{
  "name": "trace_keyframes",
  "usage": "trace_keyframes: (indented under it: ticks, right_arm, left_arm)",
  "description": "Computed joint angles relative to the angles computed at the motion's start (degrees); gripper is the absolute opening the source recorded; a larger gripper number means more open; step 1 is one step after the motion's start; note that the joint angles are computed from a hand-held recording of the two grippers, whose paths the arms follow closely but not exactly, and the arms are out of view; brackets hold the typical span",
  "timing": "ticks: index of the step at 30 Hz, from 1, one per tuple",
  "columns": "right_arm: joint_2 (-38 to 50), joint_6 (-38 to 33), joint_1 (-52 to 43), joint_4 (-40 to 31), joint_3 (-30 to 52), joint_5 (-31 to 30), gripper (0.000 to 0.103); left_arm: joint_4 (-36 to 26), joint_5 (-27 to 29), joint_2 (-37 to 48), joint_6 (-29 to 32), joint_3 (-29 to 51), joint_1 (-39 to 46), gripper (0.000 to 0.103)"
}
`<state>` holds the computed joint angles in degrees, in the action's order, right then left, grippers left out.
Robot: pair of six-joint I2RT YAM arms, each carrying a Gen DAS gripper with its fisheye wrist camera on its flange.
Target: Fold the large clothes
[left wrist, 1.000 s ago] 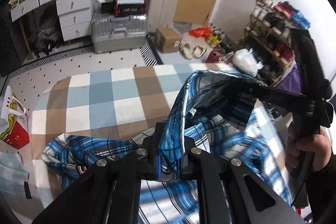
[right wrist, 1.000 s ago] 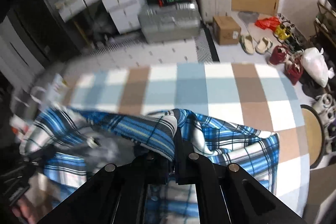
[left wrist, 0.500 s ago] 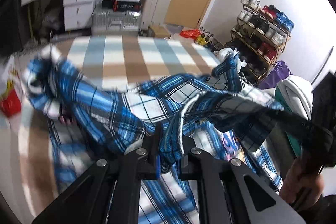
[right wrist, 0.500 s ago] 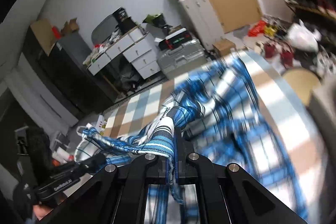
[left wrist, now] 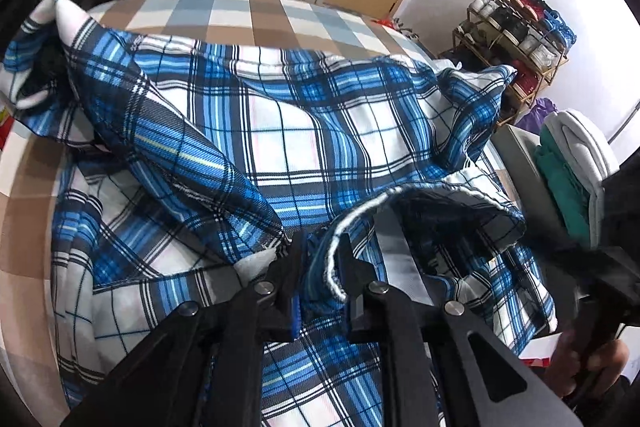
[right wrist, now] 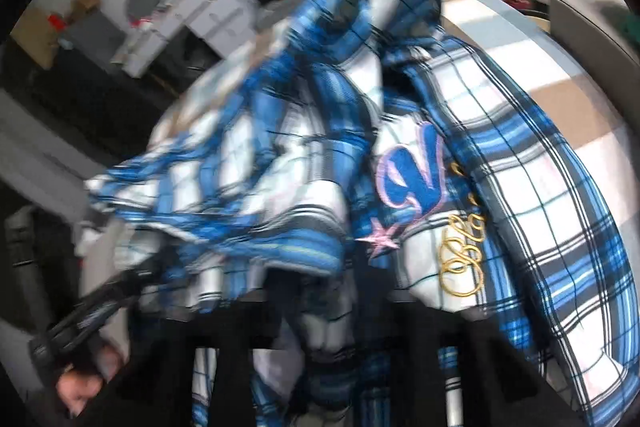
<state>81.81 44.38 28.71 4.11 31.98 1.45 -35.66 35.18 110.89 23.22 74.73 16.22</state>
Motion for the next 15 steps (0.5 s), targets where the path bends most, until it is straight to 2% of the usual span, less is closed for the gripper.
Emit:
trace_keyframes:
  ticks: [1,2,4,5,6,8,11,12,13,15]
  right_arm:
    - [-4.02,-1.17,0.03,1.84,-1.97,0.19,0.078]
    - [-7.38,-3.06,0.13,1.36,-2.38,1.05,0.078]
    - [-10.36,-4.68,0.23,-3.15,0.2,4.7,0.086]
    - [-10.09,-5.28,-1.28,-4.45,2.2,4.65,0.089]
    - [-8.43,-5.5,-2.88,-6.27,5.0,4.94,0.094]
    - [-1.43,-5.88,-7.4,-10.47,13.39,5.14,0.094]
    - [11.9,-5.46,-12.98,-15.5,26.8,-0.21,0.092]
    - [14.59,-4.56,-14.22,-15.82,29.11,-2.68,0.085]
    - [18.41,-4.71,-15.58,-17.36,33.04,-5.59,0.053]
    - [24.1,-5.39,-17.91,-22.07,39.36,-9.54,0.007]
  left_arm:
    - [-1.56,-0.12,0.73,0.8,1.39,-0.04,0.009]
    - [-2.7,-0.05,1.1,1.56,2.3,0.02,0.009]
    - [-3.31,-0.18,1.05,2.34,2.43,-0.17,0.009]
    - [-2.83,-0.27,0.55,2.75,1.53,-0.24,0.009]
    - [-3.15,-0.71,0.29,3.26,1.78,-0.52,0.009]
    - [-1.26,-1.58,-0.82,4.21,-1.1,-0.6,0.009]
    - [-1.67,-2.0,-0.2,4.58,-0.78,-0.66,0.009]
    - [-1.92,-1.6,0.01,4.18,-0.47,-0.39,0.009]
    - [-2.28,-1.16,0.36,4.12,-0.14,-0.11,0.009]
    - [-3.72,-0.46,1.22,4.6,0.97,0.65,0.009]
